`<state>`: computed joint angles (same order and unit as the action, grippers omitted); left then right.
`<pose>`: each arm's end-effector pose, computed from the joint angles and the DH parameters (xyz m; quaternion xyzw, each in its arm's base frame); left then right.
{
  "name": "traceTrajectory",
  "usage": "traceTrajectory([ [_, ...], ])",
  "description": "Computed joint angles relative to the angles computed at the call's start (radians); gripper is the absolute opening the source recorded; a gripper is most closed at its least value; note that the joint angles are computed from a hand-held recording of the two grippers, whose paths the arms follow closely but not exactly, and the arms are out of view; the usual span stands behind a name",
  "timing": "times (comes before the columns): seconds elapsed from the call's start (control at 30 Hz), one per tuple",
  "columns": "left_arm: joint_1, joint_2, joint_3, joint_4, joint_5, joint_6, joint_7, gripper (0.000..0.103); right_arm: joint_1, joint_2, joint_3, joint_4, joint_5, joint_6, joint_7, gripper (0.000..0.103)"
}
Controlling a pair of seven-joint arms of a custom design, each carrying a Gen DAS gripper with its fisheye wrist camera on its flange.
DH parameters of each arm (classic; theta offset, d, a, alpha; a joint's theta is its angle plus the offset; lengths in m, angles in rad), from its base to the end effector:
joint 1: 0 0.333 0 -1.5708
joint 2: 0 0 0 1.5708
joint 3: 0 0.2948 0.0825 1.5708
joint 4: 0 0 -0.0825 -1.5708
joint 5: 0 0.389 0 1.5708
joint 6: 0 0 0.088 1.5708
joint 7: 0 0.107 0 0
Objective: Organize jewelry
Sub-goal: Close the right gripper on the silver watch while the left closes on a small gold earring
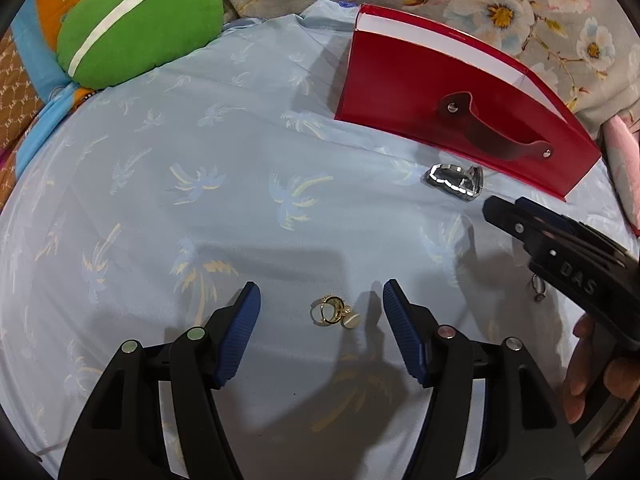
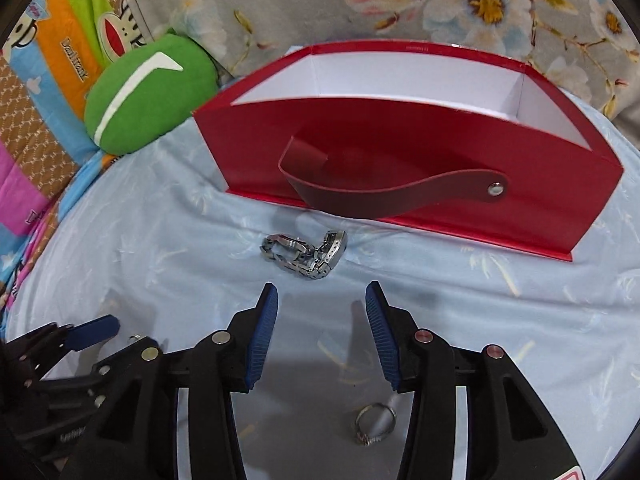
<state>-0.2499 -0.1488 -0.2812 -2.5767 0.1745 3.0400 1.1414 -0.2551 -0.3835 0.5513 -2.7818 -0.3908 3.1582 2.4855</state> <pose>0.4140 -0.2581 0.3556 -0.5738 0.7619 -0.2656 0.1406 0.4000 0.1486 0.3556 -0.5968 0.7193 -0.2140 0.2838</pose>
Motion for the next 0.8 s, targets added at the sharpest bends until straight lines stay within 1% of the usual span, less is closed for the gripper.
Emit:
traceTrajectory([
  [0.1, -0.008, 0.005, 0.007, 0.002, -0.017, 0.012, 0.004, 0.062, -0.067, 0.037, 0.055, 0.036, -0.025, -0.005, 0.025, 0.052],
  [0.2, -0.01, 0.007, 0.005, 0.001, -0.023, 0.025, 0.001, 0.061, -0.081, 0.083, 0.051, 0.071, -0.057, -0.009, 0.04, 0.053],
  [0.27, -0.016, 0.008, 0.006, 0.0, -0.027, 0.03, 0.011, 0.061, -0.121, 0.099, 0.084, 0.095, -0.102, -0.021, 0.072, 0.054],
  [0.33, -0.02, 0.005, 0.005, -0.005, -0.03, 0.038, 0.021, 0.058, -0.154, 0.111, 0.111, 0.117, -0.149, -0.032, 0.104, 0.054],
  [0.37, -0.021, 0.004, 0.002, -0.007, -0.027, 0.04, 0.024, 0.054, -0.165, 0.118, 0.119, 0.127, -0.171, -0.036, 0.117, 0.054],
  [0.4, -0.02, 0.001, -0.001, -0.01, -0.024, 0.041, 0.025, 0.047, -0.17, 0.123, 0.122, 0.136, -0.19, -0.047, 0.128, 0.053],
  [0.43, -0.041, -0.001, 0.014, -0.014, -0.049, 0.043, 0.049, 0.043, -0.178, 0.124, 0.128, 0.143, -0.21, -0.056, 0.146, 0.051],
  [0.5, -0.103, -0.007, 0.061, -0.022, -0.133, 0.042, 0.128, 0.027, -0.168, 0.13, 0.114, 0.148, -0.235, -0.059, 0.165, 0.044],
  [0.53, -0.157, -0.011, 0.102, -0.027, -0.209, 0.041, 0.195, 0.023, -0.154, 0.136, 0.096, 0.149, -0.242, -0.053, 0.169, 0.038],
  [0.6, -0.23, -0.017, 0.157, -0.033, -0.339, 0.036, 0.307, 0.011, -0.136, 0.136, 0.073, 0.148, -0.26, -0.052, 0.186, 0.027],
  [0.63, -0.269, -0.021, 0.186, -0.036, -0.41, 0.032, 0.369, 0.008, -0.126, 0.136, 0.062, 0.149, -0.27, -0.053, 0.195, 0.026],
  [0.67, -0.291, -0.025, 0.202, -0.04, -0.461, 0.031, 0.413, 0.005, -0.113, 0.133, 0.048, 0.147, -0.278, -0.054, 0.201, 0.025],
  [0.73, -0.324, -0.037, 0.223, -0.049, -0.549, 0.027, 0.488, 0.005, -0.11, 0.124, 0.044, 0.142, -0.311, -0.058, 0.236, 0.024],
  [0.77, -0.348, -0.046, 0.243, -0.054, -0.605, 0.024, 0.535, 0.005, -0.104, 0.116, 0.038, 0.136, -0.325, -0.059, 0.251, 0.023],
  [0.8, -0.358, -0.053, 0.249, -0.058, -0.641, 0.022, 0.566, 0.005, -0.09, 0.105, 0.024, 0.126, -0.331, -0.056, 0.263, 0.023],
])
